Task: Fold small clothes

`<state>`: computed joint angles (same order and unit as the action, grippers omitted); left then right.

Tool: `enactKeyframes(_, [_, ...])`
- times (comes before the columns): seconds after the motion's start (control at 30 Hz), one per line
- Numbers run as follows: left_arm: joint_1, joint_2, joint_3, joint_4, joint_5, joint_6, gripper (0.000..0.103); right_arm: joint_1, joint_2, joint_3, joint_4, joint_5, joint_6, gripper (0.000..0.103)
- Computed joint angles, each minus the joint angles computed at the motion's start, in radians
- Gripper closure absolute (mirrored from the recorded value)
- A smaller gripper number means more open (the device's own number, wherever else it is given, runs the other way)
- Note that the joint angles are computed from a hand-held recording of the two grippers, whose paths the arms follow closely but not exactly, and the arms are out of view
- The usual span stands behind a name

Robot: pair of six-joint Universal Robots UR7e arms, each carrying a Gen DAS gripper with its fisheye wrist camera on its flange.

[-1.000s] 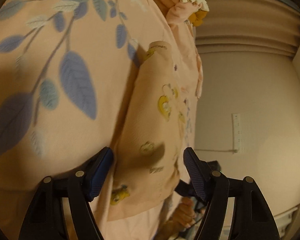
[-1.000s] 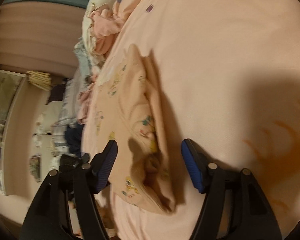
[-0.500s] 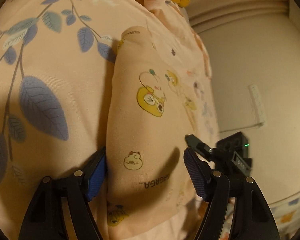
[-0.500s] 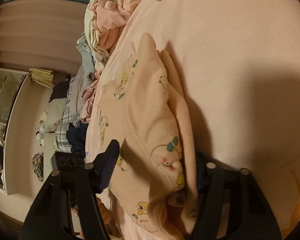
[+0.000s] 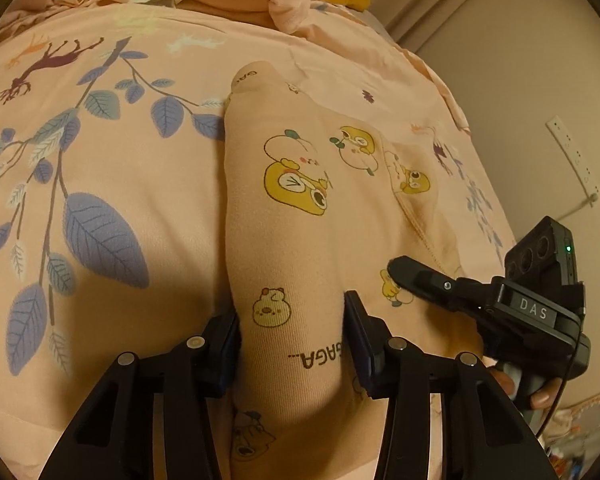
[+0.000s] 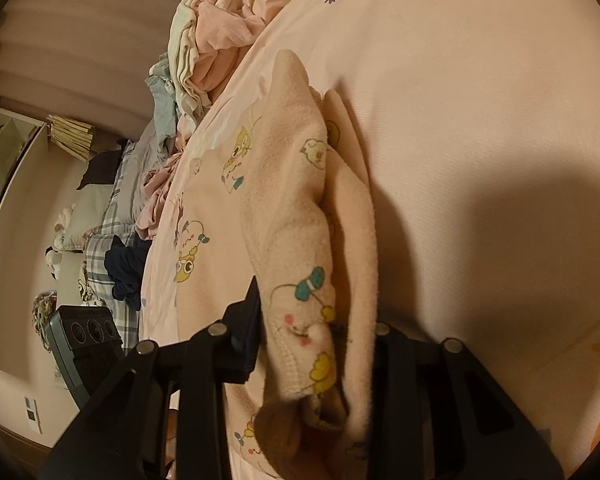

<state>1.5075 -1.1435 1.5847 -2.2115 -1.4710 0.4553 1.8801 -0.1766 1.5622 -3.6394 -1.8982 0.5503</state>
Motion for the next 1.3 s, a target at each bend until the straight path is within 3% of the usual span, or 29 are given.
enactKeyframes(0.2, [-0.004,-0.003,0.014,-0.025,0.009,0.004,0.057,0.006,-0.003,-0.007,0.019,-0.012,0.006,0.071])
enactKeyframes(0.37, [-0.017,-0.019,0.026,-0.028,0.022,0.083,0.066,0.024,-0.006,-0.009,0.022,-0.032,-0.011,0.071])
enactKeyframes(0.6, [-0.012,-0.070,-0.007,0.022,-0.122,0.101,0.069,0.067,-0.025,0.034,-0.158,0.026,-0.107,0.074])
enactKeyframes(0.77, [-0.065,-0.179,0.111,-0.143,-0.082,0.178,0.069,0.090,-0.025,0.033,-0.234,0.073,-0.154,0.074])
enactKeyframes(0.9, [-0.086,-0.221,0.143,-0.185,-0.059,0.189,0.069,0.125,-0.024,0.002,-0.210,0.055,-0.196,0.073])
enactKeyframes(1.07, [-0.074,-0.248,0.138,-0.182,-0.095,0.210,0.069,0.170,-0.032,-0.019,-0.171,-0.007,-0.264,0.073])
enactKeyframes(1.3, [-0.078,-0.271,0.173,-0.294,-0.053,0.257,0.069,0.169,-0.018,-0.076,-0.126,0.024,-0.290,0.073])
